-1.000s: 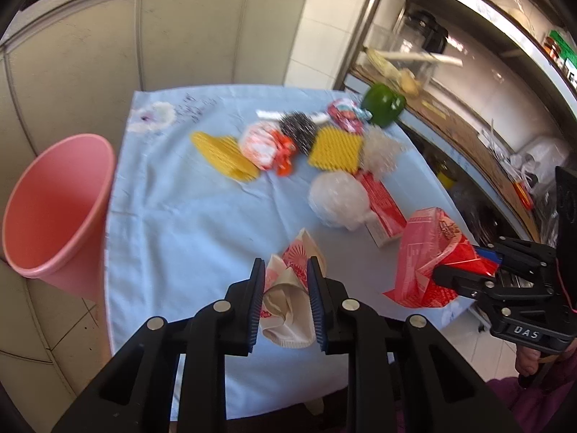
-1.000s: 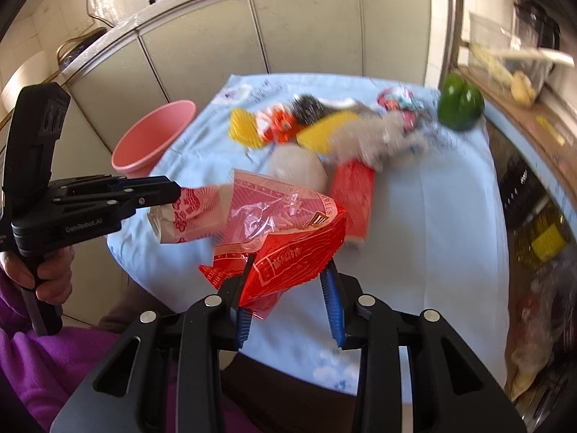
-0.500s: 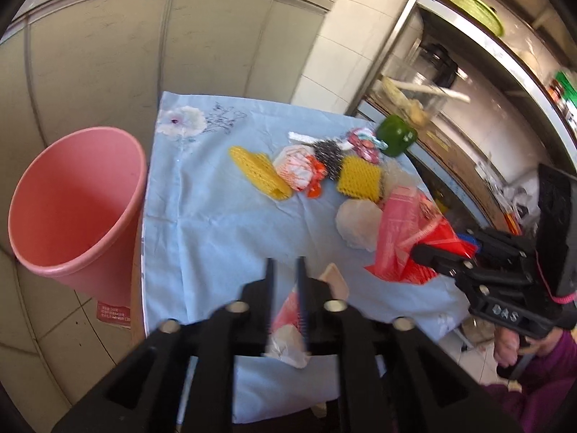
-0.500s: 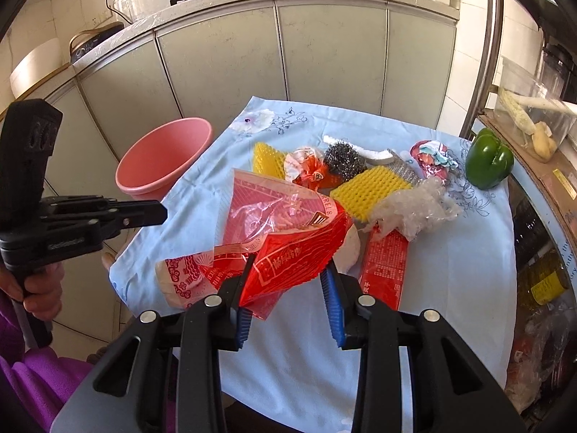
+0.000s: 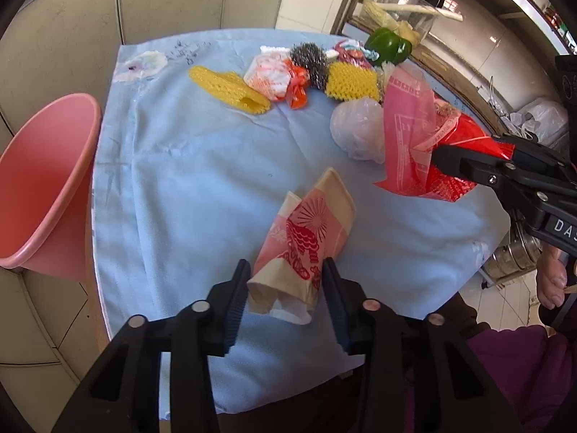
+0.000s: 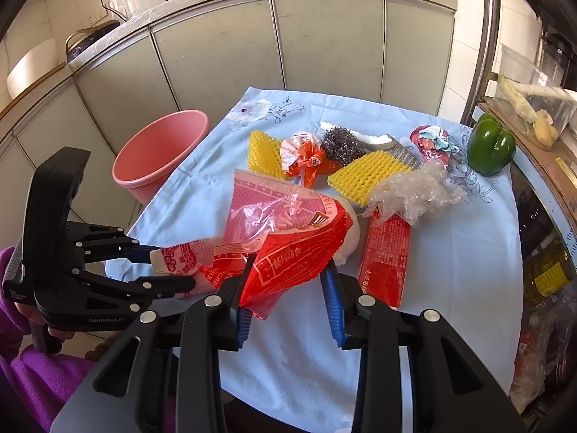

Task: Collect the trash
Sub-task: 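Carry the paper bag and red wrapper over the pink bin with both tools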

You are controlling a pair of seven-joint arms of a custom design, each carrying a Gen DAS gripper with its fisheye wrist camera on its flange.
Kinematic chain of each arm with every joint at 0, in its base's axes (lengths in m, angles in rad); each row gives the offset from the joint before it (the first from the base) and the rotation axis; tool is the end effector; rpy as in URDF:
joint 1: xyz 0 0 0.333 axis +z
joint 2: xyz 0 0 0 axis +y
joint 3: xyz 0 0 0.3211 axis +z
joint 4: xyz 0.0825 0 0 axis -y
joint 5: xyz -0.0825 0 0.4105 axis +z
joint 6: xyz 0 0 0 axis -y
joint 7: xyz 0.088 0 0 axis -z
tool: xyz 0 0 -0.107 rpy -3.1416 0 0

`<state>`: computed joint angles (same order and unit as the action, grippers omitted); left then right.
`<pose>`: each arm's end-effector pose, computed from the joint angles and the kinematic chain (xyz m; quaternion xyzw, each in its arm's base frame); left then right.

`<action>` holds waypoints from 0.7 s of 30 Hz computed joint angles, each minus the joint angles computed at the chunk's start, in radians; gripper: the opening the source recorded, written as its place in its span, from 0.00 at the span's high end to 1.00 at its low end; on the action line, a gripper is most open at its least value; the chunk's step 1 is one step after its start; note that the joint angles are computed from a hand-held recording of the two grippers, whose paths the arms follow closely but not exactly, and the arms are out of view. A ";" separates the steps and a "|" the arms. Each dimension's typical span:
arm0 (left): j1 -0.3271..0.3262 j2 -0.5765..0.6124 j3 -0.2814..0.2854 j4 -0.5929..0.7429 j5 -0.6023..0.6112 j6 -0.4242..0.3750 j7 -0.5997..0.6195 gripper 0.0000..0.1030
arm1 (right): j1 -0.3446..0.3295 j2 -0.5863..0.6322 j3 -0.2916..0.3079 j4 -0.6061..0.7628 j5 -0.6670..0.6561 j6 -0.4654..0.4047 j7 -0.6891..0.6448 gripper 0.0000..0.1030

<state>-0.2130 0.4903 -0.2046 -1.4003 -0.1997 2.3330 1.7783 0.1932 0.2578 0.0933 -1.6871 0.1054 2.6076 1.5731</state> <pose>0.7092 -0.2838 0.4743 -0.5039 0.8248 -0.2535 0.0387 0.6824 0.1918 0.5196 -0.7313 0.5975 -0.1536 0.2909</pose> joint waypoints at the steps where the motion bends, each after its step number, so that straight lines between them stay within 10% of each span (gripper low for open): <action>1: 0.000 -0.011 0.001 -0.020 0.000 0.030 0.003 0.62 | 0.000 0.002 0.001 0.002 0.001 0.000 -0.001 0.66; 21: -0.067 -0.086 0.148 -0.097 0.272 0.329 -0.403 0.63 | 0.022 0.210 0.043 0.279 0.002 -0.020 -0.047 0.66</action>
